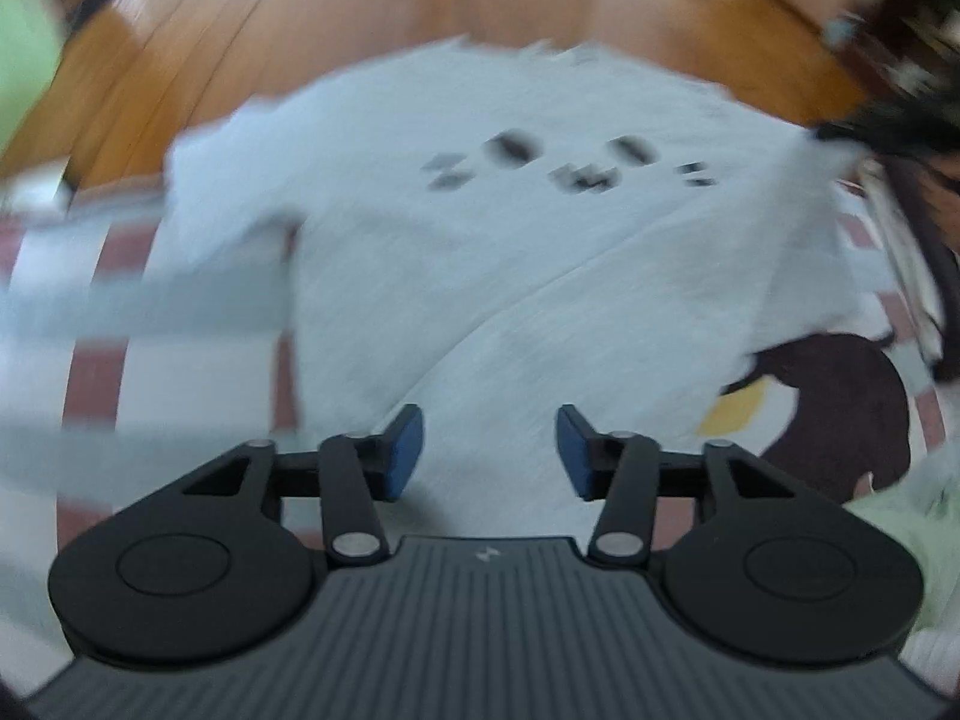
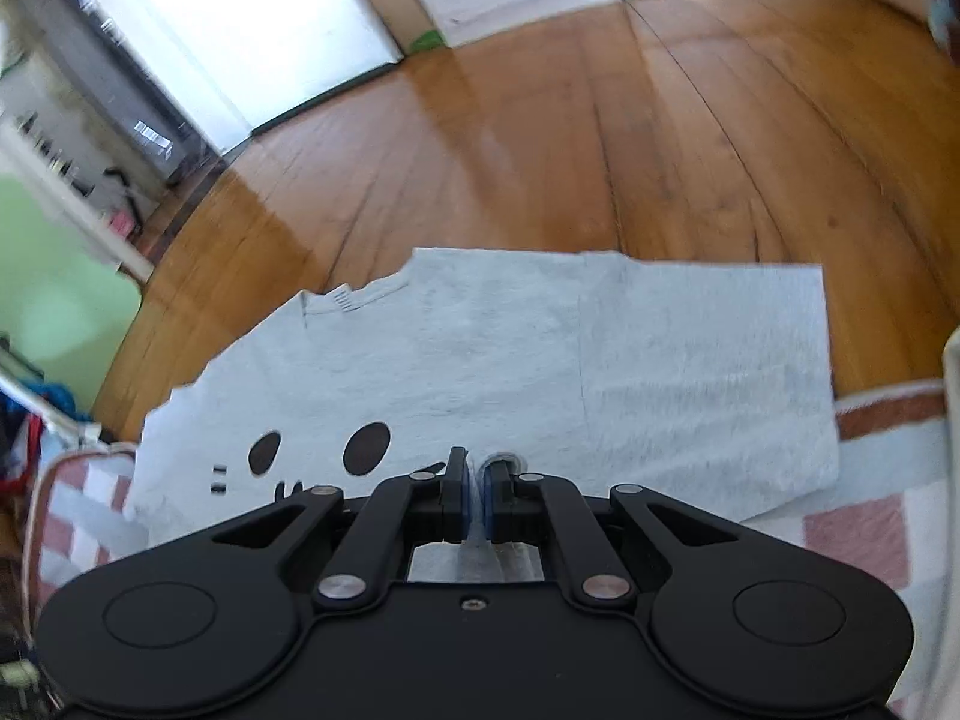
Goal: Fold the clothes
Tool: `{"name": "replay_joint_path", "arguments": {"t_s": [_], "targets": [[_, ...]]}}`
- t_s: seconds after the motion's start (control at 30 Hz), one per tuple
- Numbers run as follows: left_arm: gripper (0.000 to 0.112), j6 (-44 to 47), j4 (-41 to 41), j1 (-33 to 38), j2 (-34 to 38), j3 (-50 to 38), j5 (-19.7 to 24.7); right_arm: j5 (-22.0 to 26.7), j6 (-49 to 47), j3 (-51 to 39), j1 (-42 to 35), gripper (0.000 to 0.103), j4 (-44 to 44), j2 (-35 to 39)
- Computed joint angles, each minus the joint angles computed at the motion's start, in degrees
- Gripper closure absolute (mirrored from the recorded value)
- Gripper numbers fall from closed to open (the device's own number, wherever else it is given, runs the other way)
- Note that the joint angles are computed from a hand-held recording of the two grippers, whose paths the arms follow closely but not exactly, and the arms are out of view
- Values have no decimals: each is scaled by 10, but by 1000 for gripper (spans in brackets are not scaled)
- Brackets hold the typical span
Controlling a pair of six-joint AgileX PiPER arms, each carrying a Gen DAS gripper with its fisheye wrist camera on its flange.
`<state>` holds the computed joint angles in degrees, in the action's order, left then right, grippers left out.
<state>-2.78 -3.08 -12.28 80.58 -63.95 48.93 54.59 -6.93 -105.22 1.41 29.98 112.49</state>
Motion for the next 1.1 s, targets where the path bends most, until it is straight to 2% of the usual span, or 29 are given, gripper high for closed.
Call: {"name": "replay_joint_path", "arguments": {"t_s": [0.07, 0.17, 0.23, 0.27, 0.3, 0.33, 0.43, 0.5, 0.6, 0.63, 0.8, 0.93, 1.03, 1.1], "targets": [[43, -2, 24, -47, 11, -10, -17, 1, 14, -21, 1, 96, -6, 19], [39, -38, 47, -87, 69, -43, -12, 9, 26, -44, 19, 95, -56, 32], [39, -128, 67, -99, 125, -80, 30, 32, 45, -59, 28, 81, -99, 33], [39, -154, 60, -97, 143, -86, 31, 31, 50, -47, 27, 62, -106, 21], [39, -163, 36, -88, 151, -77, 9, 9, 45, -12, 22, 42, -102, -4], [39, -174, 26, -84, 158, -72, -6, -11, 39, 20, 16, 37, -98, -28], [39, -231, 60, -85, 179, -69, -19, -22, -4, 88, -14, 36, -56, -80], [39, -287, 116, -95, 177, -61, -14, -3, -46, 121, -40, 36, -8, -100], [36, -329, 146, -84, 145, -16, -31, 27, -92, 174, -63, 36, 51, -124], [32, -336, 145, -75, 138, -2, -36, 41, -107, 200, -62, 36, 85, -130], [32, -279, 55, 1, 129, 41, -60, 113, -181, 324, -45, 36, 237, -142], [32, -300, 34, 17, 122, 56, -88, 55, -189, 352, 101, 36, 205, -138], [32, -419, 142, 4, 122, 58, -101, 7, -194, 347, 182, 36, 201, -119], [32, -464, 213, -4, 128, 49, -87, -24, -194, 341, 226, 37, 200, -105]]}}
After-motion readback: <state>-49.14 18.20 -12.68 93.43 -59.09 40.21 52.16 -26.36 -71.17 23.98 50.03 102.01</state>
